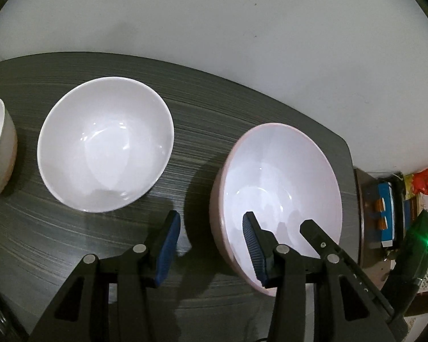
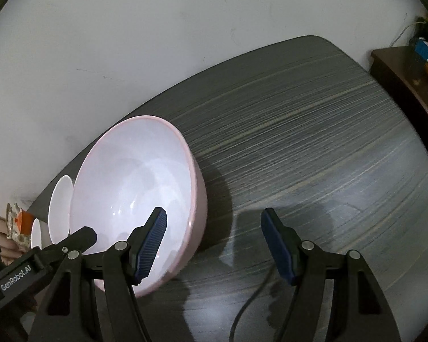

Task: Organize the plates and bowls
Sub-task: 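Grasp the pink bowl rim with left gripper while right grasps the opposite rim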

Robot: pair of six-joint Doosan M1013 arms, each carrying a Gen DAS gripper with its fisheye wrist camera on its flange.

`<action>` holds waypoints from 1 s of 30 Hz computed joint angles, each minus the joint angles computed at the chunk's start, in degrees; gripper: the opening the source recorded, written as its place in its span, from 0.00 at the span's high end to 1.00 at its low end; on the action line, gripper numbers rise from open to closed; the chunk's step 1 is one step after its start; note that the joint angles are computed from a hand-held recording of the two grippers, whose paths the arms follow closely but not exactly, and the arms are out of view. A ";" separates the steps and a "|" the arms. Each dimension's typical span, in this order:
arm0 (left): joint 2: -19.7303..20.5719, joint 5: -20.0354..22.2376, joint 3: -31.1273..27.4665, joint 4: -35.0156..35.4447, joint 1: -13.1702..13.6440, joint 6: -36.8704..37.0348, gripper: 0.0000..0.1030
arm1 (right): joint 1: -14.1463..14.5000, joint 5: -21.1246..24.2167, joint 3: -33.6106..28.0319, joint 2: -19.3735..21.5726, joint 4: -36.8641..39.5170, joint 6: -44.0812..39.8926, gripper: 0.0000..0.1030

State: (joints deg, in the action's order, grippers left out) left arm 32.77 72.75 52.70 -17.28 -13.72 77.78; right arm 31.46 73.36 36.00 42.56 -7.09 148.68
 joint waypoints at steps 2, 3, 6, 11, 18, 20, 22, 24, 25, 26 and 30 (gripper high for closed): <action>0.01 -0.09 0.20 -0.03 0.03 -0.16 0.60 | 0.02 -0.07 -0.33 0.35 -0.05 -0.08 0.46; 0.17 0.14 0.12 -0.24 0.08 0.17 0.69 | 0.14 -0.30 -0.24 0.33 0.21 -0.12 0.51; 0.13 -0.33 0.46 -2.29 0.47 1.15 0.76 | 0.10 -1.57 0.58 0.17 1.48 0.34 0.60; -0.11 -0.61 0.66 -3.13 0.33 2.20 0.83 | 0.09 -3.78 1.96 -0.37 3.18 0.18 0.80; -2.33 -0.90 2.68 -3.45 0.37 3.12 0.83 | 0.83 -3.65 3.21 -1.46 3.25 0.73 0.81; -3.67 -1.18 3.80 -2.89 0.34 3.40 0.83 | 1.38 -3.80 3.80 -2.18 2.78 0.77 0.81; -5.09 -1.30 5.04 -1.98 0.02 2.94 0.83 | 1.99 -3.57 3.56 -2.43 2.25 0.83 0.81; -6.83 -1.45 6.71 -1.04 -0.02 2.89 0.83 | 2.35 -3.16 2.50 -2.16 2.17 0.93 0.81; -7.55 -1.42 7.43 -0.67 -0.22 2.67 0.83 | 2.69 -3.15 2.54 -2.40 2.05 0.89 0.81; -8.43 -1.40 8.34 -0.49 -0.12 2.55 0.83 | 3.12 -3.18 2.75 -2.80 2.02 0.81 0.81; -11.71 -0.88 11.88 -0.85 0.74 2.85 0.83 | 3.68 -2.80 2.91 -3.58 2.66 -0.36 0.81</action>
